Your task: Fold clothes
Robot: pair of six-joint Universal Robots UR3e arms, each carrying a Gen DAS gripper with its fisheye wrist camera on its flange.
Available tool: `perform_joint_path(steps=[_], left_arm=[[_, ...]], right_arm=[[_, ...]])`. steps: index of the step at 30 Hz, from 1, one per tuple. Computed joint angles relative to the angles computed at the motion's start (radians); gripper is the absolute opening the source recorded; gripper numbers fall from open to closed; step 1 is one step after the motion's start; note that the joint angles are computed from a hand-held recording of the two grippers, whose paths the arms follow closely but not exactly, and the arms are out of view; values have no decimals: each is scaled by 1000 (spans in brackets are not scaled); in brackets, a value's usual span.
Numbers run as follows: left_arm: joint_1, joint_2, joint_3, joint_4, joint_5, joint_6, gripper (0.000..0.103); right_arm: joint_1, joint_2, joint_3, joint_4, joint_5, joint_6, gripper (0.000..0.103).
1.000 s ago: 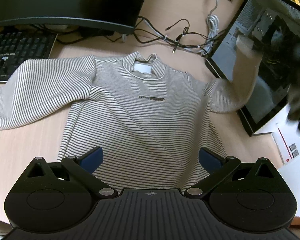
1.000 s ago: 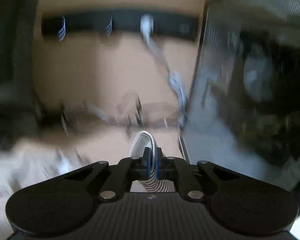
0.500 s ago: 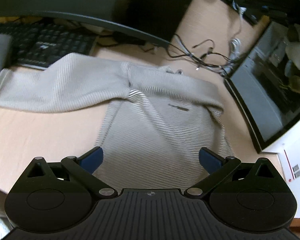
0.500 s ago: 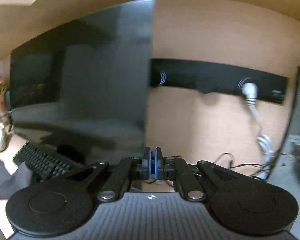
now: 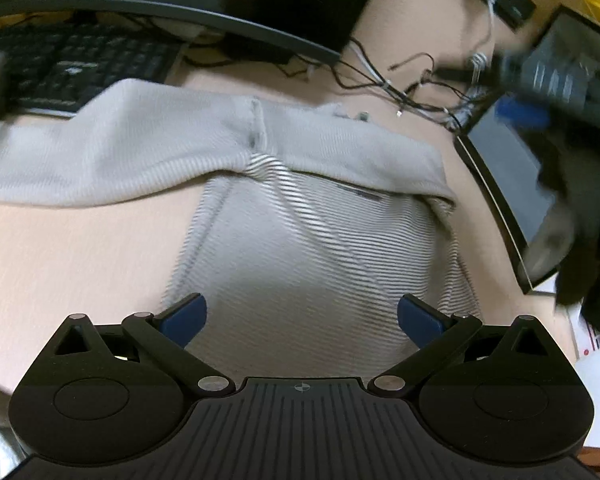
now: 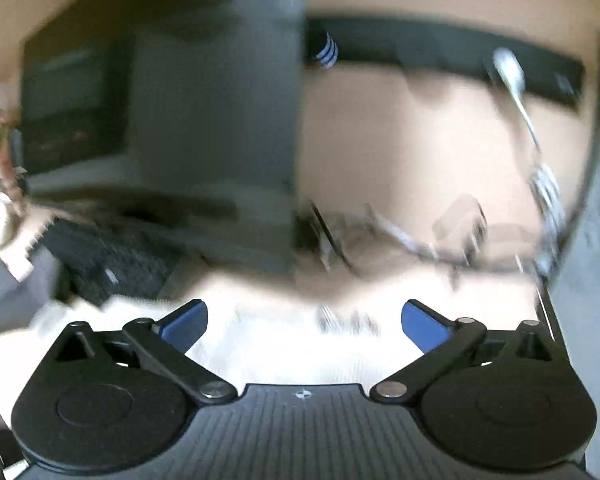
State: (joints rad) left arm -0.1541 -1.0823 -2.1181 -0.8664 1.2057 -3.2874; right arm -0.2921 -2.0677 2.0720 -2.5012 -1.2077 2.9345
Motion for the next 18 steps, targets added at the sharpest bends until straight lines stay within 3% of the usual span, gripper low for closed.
perform_joint_path(steps=[5, 8, 11, 15, 18], left_arm=[[-88, -224, 100, 102, 17, -1, 103], [-136, -335, 160, 142, 49, 12, 103], [-160, -408, 218, 115, 75, 10, 103], [-172, -436, 255, 96, 92, 18, 103], [-163, -444, 277, 65, 83, 14, 103]], right_arm=[[-200, -168, 170, 176, 53, -61, 103], [-392, -344, 204, 474, 172, -209, 103], [-510, -403, 210, 667, 226, -362, 103], [-549, -398, 223, 700, 243, -424, 103], [-492, -314, 233, 584, 230, -398, 103]])
